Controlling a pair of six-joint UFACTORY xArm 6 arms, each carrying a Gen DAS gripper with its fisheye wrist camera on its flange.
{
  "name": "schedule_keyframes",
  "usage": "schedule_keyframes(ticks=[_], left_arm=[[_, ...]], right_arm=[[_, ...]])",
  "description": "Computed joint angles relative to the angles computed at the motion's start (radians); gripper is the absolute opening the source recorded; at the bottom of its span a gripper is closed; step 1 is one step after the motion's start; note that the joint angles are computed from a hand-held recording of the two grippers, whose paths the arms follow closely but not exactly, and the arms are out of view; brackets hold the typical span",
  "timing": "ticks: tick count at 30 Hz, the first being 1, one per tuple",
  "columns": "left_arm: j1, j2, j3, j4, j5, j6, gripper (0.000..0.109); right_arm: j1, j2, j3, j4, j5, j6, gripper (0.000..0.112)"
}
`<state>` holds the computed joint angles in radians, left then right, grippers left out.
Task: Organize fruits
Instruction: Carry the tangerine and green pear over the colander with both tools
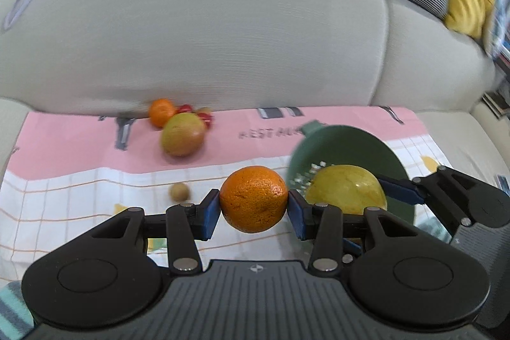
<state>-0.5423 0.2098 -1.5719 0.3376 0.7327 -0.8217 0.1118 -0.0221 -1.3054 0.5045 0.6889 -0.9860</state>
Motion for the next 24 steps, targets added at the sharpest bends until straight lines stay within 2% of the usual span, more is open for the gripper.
schedule_keyframes(ticks=[8, 11, 24], left_arm=[[-0.056, 0.134, -0.189, -0.014, 0.081, 0.144, 0.051], [-0.062, 0.187, -0.256, -0.064, 0.102, 0.205, 0.051], [-0.065, 0.41, -0.563, -0.146, 0.272, 0.367, 0.051]], right_arm=[[-0.071, 0.029, -0.019, -0.04, 0.013, -0.019, 0.064], [-0.092, 0.052, -0.041, -0.059, 0.022, -0.032, 0.064], [-0.119, 0.165, -0.119, -0.142, 0.014, -0.082, 0.064]])
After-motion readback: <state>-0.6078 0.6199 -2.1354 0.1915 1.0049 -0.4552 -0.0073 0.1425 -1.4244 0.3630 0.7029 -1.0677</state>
